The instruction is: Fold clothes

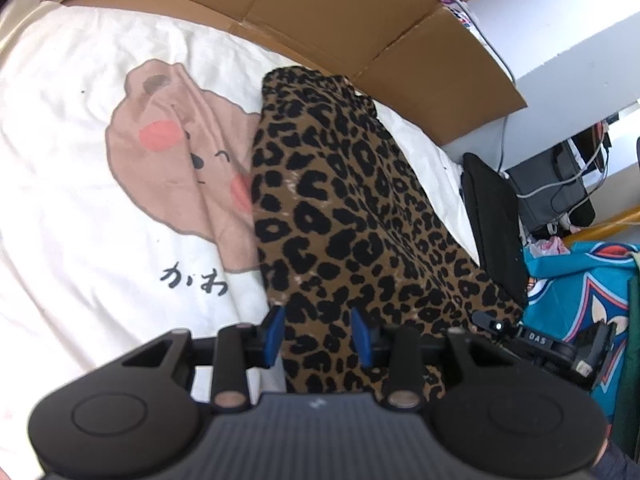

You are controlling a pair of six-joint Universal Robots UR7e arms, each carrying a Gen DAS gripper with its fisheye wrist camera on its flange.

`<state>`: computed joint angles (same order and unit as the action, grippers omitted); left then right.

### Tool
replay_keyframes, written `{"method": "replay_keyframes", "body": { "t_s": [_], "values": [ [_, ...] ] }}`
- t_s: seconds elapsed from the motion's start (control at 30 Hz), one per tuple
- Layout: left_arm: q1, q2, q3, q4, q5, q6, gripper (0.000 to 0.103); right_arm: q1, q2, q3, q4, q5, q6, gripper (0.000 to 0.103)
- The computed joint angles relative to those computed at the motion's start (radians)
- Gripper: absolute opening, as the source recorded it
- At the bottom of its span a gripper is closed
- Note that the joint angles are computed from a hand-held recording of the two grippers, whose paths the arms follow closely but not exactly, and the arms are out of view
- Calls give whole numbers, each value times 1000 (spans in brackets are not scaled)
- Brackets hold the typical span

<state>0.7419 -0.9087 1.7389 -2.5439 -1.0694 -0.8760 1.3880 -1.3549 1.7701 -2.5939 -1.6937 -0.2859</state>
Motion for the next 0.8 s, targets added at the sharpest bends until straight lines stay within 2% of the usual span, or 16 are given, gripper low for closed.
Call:
{"method": "replay_keyframes", "body": {
  "t_s": [0.13,0.23,0.3,0.43,0.6,0.8],
  "values": [
    [-1,-10,13,-4,1,-7,38,-9,7,2,-10,-20,40,0],
    [-1,-17,20,-6,4,-4,38,-13,21,-3,-13,-66,114,3],
    [-1,-22,22,-5,9,-5,38,-17,19,-3,-19,-69,143,4],
    [6,-16,0,27,9,13,38,-7,13,-1,-42,-93,126,7],
    [15,27,-105,118,9,89,38,-15,13,4,-91,-103,152,7],
    [21,135,-304,210,11,204,38,-8,4,25,-126,-111,131,3]
  ]
}}
